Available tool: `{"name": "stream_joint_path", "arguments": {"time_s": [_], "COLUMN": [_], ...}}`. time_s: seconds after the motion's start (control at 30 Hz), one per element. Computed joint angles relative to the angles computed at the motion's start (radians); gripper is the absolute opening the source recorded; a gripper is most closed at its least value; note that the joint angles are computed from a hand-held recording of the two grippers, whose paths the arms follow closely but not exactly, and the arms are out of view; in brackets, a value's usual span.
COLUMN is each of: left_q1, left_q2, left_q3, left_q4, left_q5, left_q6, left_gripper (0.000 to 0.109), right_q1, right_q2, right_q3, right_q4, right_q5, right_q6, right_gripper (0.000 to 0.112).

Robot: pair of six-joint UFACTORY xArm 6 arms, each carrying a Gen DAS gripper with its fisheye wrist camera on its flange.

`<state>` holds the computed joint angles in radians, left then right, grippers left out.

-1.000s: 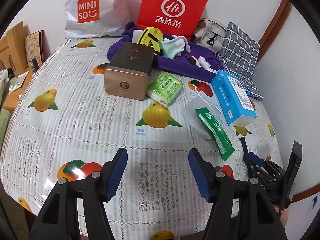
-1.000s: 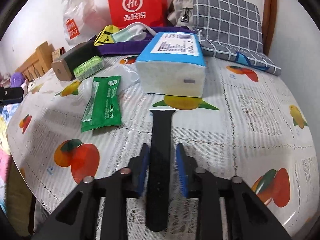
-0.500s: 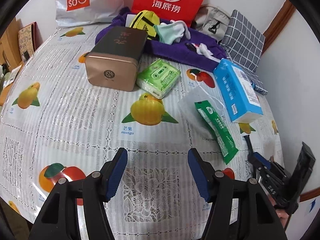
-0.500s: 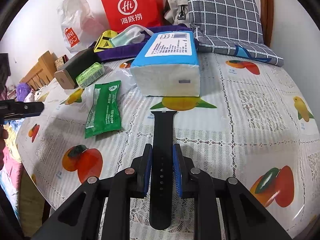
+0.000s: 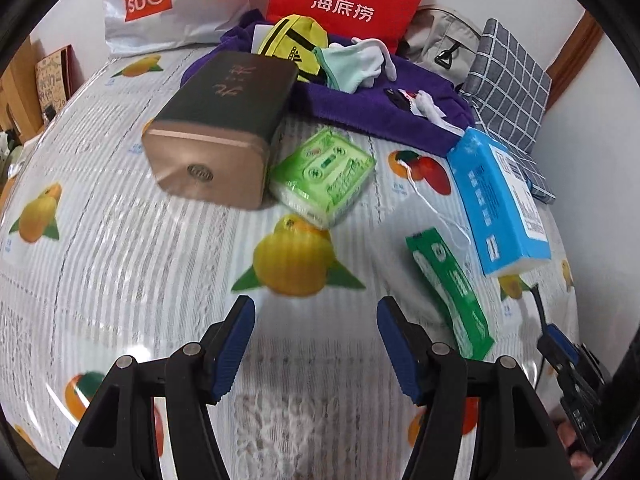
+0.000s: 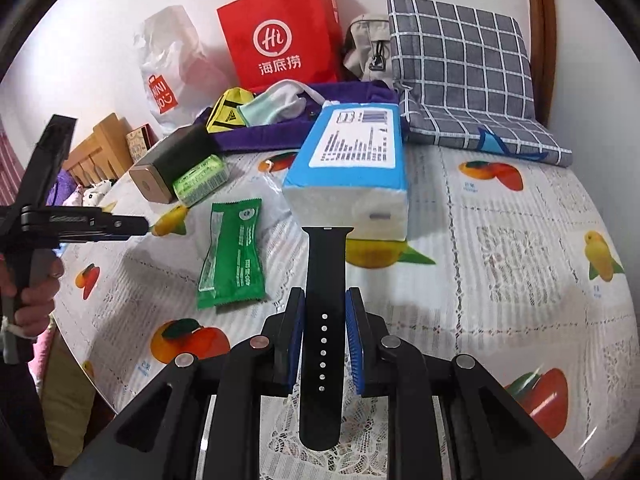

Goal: Organize soft objects
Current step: 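Reach the left gripper to the green cassette-print tissue packet and grasp it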

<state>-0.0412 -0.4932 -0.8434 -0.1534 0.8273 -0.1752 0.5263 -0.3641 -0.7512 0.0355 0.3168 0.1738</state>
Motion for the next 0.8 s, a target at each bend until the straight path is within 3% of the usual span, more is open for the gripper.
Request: {"name": "stream_joint_path", "arguments": {"time_s": [0.33,0.6,0.73,0.8], "left_q1": [-0.050,-0.052,-0.052,-0.058], "left_q2": [0.131,0.198,0.230,0.241], "left_q3": [-0.072,-0.099,-0.119,-0.128], "left_q4": [0.055,0.146,0.159,0.201], "left_q5": [-0.099,-0.142,-0.146,-0.152], "left_q6": [0.010,-0.051,-0.066,-0.095], "left_gripper": [0.061,0.053,0.046,0.042], "right_q1": [-0.028,-0.039,-0.035,-0.034], "right_q2": [0.024,0.033,0.033,0.037], "right_q3": [-0.008,0.001,-0.007,-0.007], "right_q4": [0.107,0.203,0.405,0.383], "right_q5": [-0.003,-0.012,-0.008,-0.015], "right_q6": [-0.101,-0.179,-0.321,-0.307], "right_gripper": [0.021,0.021,0.021,0.021]}}
